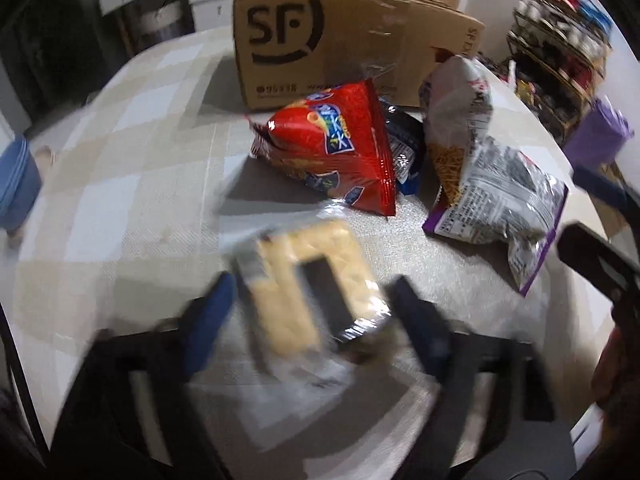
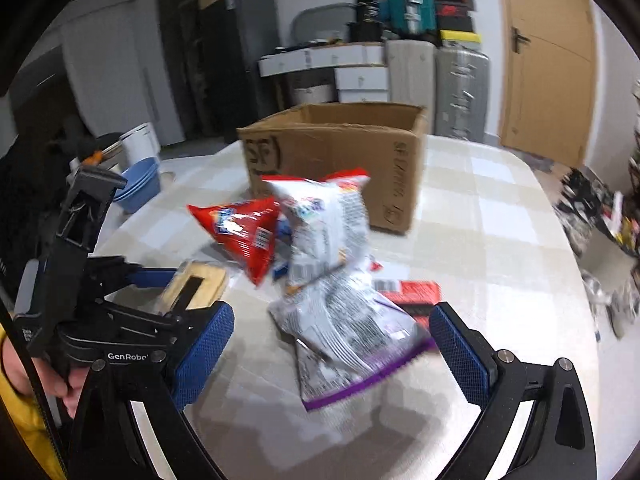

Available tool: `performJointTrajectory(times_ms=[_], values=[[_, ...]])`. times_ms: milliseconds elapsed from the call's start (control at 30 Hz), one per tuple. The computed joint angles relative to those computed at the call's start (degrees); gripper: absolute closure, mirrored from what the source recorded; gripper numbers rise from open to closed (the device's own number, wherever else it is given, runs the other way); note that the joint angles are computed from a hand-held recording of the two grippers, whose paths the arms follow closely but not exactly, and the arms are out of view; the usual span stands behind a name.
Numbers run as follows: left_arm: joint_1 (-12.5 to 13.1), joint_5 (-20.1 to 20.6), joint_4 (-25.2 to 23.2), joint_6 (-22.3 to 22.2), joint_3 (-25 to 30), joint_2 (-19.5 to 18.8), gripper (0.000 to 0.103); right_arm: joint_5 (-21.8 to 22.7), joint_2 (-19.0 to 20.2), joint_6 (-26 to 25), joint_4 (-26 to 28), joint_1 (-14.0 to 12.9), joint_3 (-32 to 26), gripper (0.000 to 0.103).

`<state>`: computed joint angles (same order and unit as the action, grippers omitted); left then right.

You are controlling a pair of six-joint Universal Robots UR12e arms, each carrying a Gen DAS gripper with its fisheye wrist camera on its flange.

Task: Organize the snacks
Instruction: 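Grasp the cracker pack with the left gripper while the right gripper grasps the white-purple chip bag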

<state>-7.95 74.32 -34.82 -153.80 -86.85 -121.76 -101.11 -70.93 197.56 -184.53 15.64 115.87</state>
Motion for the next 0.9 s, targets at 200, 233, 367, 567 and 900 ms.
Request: performJointTrajectory(times_ms=[200, 233, 367, 567, 900], values=[[0.8, -3.1, -3.7, 2.7, 1.4, 0.0, 0.039, -1.2, 1.3, -3.8, 8.7, 0.3, -3.1, 0.003], [1.1, -3.9, -4.1, 2.9, 1.5, 0.0, 0.039, -1.3, 1.5, -3.9, 9.8, 0.2, -3.5, 0.003], [2.6, -6.7, -5.4, 3.1, 0.8, 0.7, 0.039, -0.9, 2.1, -3.6, 13.4, -0.1, -4.4, 0.004], [4.2, -8.7, -6.6, 2.1, 1.2, 0.8, 0.039, -4.0, 2.2, -5.2, 15.0, 1.1, -5.0, 0.023], [6.3, -13.1, -5.0, 2.2, -0.5, 1.6, 0.039, -0.8, 1.7, -0.8, 13.3, 1.4, -4.1, 0.045]])
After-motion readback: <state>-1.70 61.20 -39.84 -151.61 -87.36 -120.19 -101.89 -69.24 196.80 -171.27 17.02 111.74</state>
